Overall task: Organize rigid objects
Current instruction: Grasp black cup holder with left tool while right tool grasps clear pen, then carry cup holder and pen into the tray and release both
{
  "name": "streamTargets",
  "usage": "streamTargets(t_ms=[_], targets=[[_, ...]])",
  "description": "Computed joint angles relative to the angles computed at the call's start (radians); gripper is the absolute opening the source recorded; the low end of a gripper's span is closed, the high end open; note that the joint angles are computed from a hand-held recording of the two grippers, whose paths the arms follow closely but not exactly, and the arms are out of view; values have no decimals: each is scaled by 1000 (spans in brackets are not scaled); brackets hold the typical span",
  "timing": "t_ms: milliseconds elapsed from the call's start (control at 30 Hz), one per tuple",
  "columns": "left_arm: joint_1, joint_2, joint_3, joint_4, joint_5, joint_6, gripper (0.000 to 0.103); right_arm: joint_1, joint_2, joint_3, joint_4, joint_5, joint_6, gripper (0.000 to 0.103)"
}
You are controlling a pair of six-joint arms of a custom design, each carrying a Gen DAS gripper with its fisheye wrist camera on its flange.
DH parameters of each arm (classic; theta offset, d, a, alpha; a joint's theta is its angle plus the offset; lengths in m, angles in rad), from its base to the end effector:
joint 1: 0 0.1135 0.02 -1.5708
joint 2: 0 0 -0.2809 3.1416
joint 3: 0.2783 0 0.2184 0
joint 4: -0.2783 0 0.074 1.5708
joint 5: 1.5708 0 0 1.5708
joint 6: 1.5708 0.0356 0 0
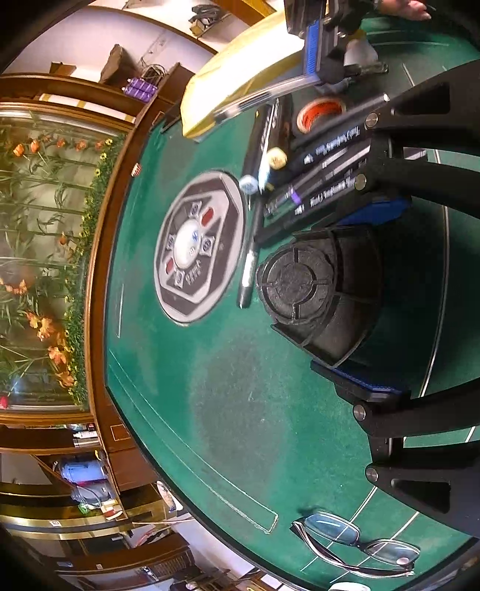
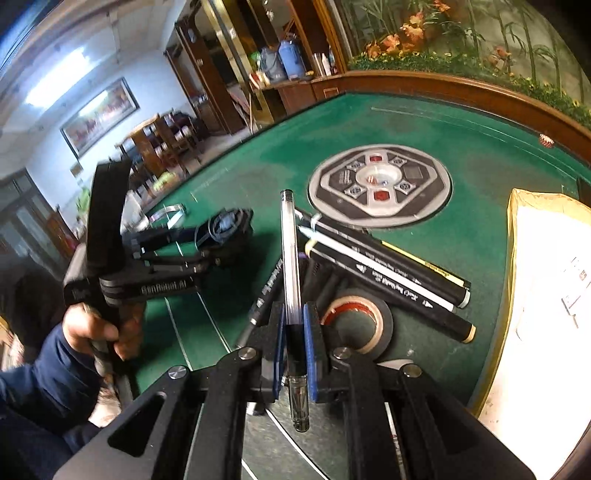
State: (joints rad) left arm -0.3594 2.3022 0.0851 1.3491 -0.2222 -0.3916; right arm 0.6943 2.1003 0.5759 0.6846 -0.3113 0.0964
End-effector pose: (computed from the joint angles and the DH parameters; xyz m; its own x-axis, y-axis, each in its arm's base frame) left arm 0.1893 -0.0628 0.0358 -0.7403 -0.1196 -0.6616 -0.0788 0.9927 -0.0913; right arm 0.2263 0.2026 0.0686 -0.6433 -0.4163 -0.6426 -0.7076 0.6438 0.2912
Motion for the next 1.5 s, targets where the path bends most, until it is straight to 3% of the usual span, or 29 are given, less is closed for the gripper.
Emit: streamTargets(t_ms=[300,667,833,1067,1500], targets=[[-119,-214,-10,-154,-41,-42,68,-67,-18,-16,45,-48,59,9],[-204,-361,34,-332,-62,-80,68,-108,-31,-29,74,-85,86,9],[-283,-422,100,-450,-85,-91,68,-204,-56,-59,112,-124,116,9],[-394,-414,276,-609,-52,-112,68,-338,-85,-96,146,-142,152,9],[-535,-125,787,-897,64,-115,68,-560,-66,-73,73,53,169,10]])
